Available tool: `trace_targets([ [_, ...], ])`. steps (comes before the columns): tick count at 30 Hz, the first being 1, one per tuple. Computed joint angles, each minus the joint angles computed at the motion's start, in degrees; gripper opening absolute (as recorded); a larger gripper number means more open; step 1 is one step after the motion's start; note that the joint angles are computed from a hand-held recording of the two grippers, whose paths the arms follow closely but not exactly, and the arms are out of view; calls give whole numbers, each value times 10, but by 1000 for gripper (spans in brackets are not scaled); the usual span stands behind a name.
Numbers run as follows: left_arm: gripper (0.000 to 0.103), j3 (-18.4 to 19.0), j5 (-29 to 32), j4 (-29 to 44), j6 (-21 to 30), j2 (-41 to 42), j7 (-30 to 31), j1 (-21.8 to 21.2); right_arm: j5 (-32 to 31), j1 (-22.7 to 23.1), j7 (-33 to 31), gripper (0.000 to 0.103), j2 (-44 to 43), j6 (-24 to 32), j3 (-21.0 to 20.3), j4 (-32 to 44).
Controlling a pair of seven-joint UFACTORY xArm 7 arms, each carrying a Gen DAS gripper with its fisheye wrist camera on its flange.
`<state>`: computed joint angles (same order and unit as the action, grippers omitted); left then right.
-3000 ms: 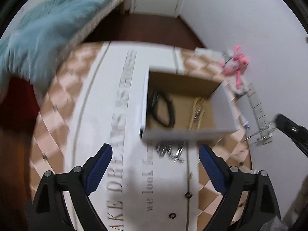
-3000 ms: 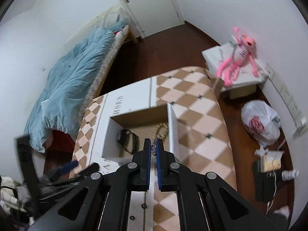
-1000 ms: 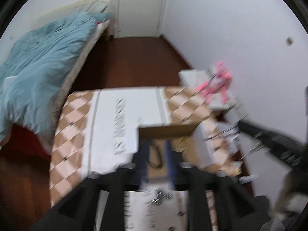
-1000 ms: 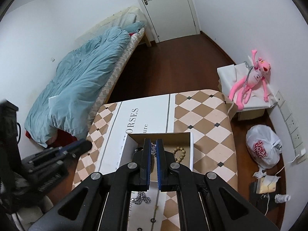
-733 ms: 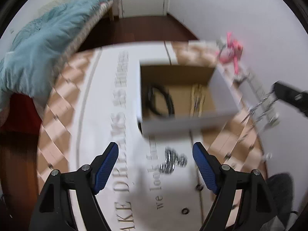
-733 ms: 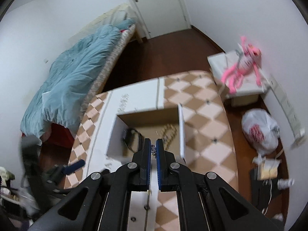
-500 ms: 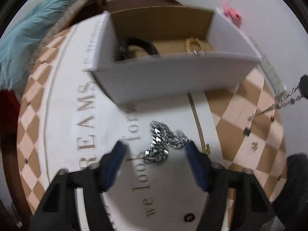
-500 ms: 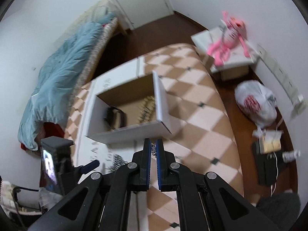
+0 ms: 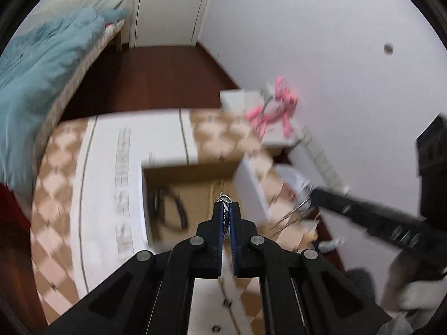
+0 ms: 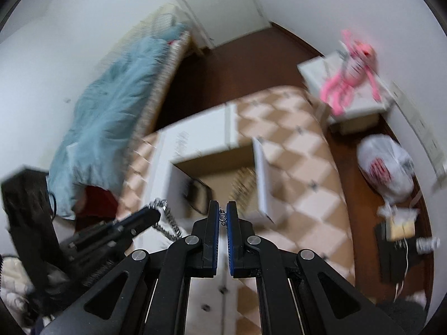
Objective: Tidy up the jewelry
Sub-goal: 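Release the chain bracelet from the left tool while the right tool releases the charm chain into the box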
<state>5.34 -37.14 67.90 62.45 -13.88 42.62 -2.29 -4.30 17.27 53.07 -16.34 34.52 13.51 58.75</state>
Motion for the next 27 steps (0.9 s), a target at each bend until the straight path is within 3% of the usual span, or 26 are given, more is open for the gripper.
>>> trace_targets([
  [3, 3, -13, 19, 77, 0, 52, -23, -2, 4, 4, -58, 5, 70, 38, -13, 83],
  [7, 8, -44, 130, 113, 4, 101, -117, 3, 41, 8, -127, 6, 180, 133, -34, 191],
  [8, 9, -49, 155, 116, -1, 112, -138, 4, 46, 8, -126, 9, 193, 147, -38, 200],
  [9, 14, -53, 181, 111, -15, 116, -155, 4, 48, 8, -129, 23, 203, 154, -41, 205],
  [10, 41, -56, 200, 96, -37, 113, -162, 4, 42, 9, -124, 36, 210, 160, -44, 207],
  [11, 82, -58, 213, 86, -54, 114, -167, 4, 37, 11, -119, 61, 211, 161, -47, 204],
  [12, 100, -56, 215, 70, -65, 107, -169, 5, 38, 11, -118, 71, 204, 153, -48, 192],
  [16, 103, -49, 223, 20, -104, 94, -164, 14, -15, 18, -79, 71, 164, 156, -45, 143],
  [18, 103, -47, 226, -23, -131, 70, -164, 15, -46, 22, -51, 81, 142, 162, -38, 116],
  [20, 103, -47, 241, -67, -155, 47, -175, 17, -68, 26, -24, 83, 115, 166, -27, 78],
  [27, 103, -39, 297, -258, -179, -98, -192, 24, -71, 39, 65, 83, 24, 143, 11, -68],
])
